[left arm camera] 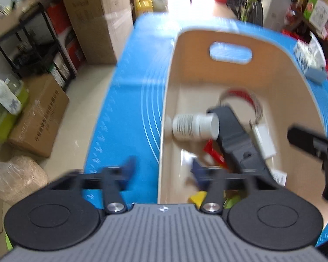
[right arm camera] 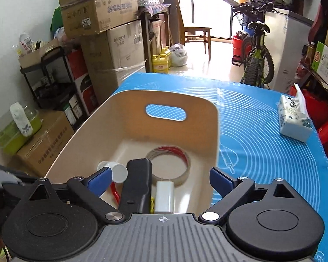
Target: Organize rigid objects
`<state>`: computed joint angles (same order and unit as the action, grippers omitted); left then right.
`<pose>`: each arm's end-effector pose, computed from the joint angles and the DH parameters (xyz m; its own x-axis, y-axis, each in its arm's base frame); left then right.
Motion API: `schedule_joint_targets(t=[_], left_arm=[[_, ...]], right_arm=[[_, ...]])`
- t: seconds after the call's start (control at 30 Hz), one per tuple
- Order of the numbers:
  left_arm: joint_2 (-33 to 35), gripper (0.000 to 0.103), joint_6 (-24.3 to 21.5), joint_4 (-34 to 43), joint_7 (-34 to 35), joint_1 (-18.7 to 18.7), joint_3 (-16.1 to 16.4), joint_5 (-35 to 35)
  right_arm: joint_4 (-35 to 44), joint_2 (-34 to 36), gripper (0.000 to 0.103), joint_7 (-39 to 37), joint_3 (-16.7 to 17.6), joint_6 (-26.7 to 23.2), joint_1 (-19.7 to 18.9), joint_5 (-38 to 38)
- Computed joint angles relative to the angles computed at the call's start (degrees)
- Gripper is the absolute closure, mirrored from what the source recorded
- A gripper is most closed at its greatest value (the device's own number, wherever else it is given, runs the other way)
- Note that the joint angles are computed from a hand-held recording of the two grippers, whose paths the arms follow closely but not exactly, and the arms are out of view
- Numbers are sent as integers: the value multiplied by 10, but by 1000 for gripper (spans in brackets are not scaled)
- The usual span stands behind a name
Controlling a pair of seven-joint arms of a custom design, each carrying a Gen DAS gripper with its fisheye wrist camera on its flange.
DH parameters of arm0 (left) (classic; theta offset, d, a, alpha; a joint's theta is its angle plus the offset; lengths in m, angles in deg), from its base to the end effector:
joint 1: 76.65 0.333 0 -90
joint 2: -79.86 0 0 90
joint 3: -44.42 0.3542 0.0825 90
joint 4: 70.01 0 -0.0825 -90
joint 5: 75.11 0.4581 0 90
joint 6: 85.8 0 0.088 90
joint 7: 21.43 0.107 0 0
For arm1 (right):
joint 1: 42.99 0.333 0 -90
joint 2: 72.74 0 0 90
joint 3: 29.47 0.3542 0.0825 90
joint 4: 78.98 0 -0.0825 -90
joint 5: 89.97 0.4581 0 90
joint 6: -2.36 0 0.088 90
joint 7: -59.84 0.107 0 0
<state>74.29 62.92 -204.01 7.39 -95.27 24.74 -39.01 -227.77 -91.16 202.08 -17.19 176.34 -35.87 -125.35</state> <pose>0.4437 -0.3668 0.3970 -0.0763 -0.9952 -0.0616 -0.8484 0.0972 -0.5204 0.4550 0.2083 0.4271 0.0737 -0.9924 -0.0983 -0.7150 0.0161 -0.6989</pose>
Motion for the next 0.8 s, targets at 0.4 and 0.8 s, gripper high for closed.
schedule_joint_targets(t=[0.4,0.8], left_arm=[[-74,20,-18,-21,-45,-5,-42,36],[-139,20,-58,-43,-46,-19,-96,-17]], right_arm=[[-73,-123,3,-48,-29,-32,38,69],[-165,-295,3,-103,-53,-106,86,141]])
